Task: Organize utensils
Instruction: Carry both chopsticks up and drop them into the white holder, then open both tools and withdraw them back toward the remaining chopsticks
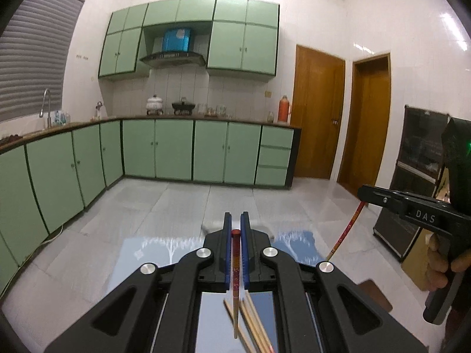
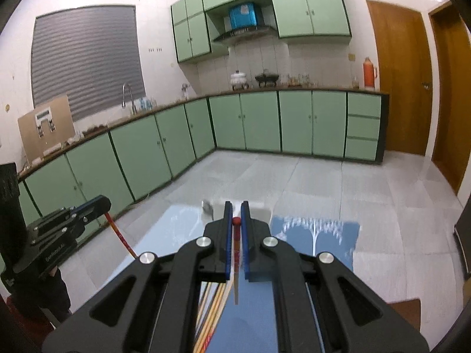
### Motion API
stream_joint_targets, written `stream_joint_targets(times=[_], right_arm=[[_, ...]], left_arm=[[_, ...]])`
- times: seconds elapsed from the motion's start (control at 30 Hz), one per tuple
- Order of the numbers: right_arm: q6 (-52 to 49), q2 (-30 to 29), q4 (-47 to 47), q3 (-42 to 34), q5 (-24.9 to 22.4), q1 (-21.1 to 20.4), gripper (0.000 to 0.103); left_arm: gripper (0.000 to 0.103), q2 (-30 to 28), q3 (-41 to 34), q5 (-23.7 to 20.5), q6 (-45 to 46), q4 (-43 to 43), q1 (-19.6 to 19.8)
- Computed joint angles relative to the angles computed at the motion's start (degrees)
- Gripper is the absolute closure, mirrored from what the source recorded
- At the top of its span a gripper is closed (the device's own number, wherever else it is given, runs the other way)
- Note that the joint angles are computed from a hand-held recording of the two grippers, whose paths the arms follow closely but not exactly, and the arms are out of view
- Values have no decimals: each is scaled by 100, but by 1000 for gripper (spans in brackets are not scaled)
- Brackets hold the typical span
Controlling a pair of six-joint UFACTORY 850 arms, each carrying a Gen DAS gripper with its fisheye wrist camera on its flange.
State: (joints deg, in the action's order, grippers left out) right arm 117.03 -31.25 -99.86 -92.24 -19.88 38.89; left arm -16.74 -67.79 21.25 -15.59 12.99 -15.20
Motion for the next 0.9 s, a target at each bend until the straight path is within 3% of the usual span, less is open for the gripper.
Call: stream_joint_targets(times=[0.1,0.27,0.5,0.63,0.9], right_arm=[[24,-131,-244,-387,-181,-74,98],[-5,-525,-352,-1169,-91,-279,98],[-963,-1494,529,-2501,-30,-549,98],[-1793,-2027,1468,-3103,53,-667,98],[-4014,-2741,3727,-3928,115,-701,97]], left_arm=[[97,-147,-362,104,144,-159,-9],[97,-633,-1226,132,353,-391,-39],[97,-1606,-2472,140,1512,-1557,-145],[97,-2131,-3014,-65,1776,-1851,-164],[95,-2709,-3558,-846,995,-1202,-87]])
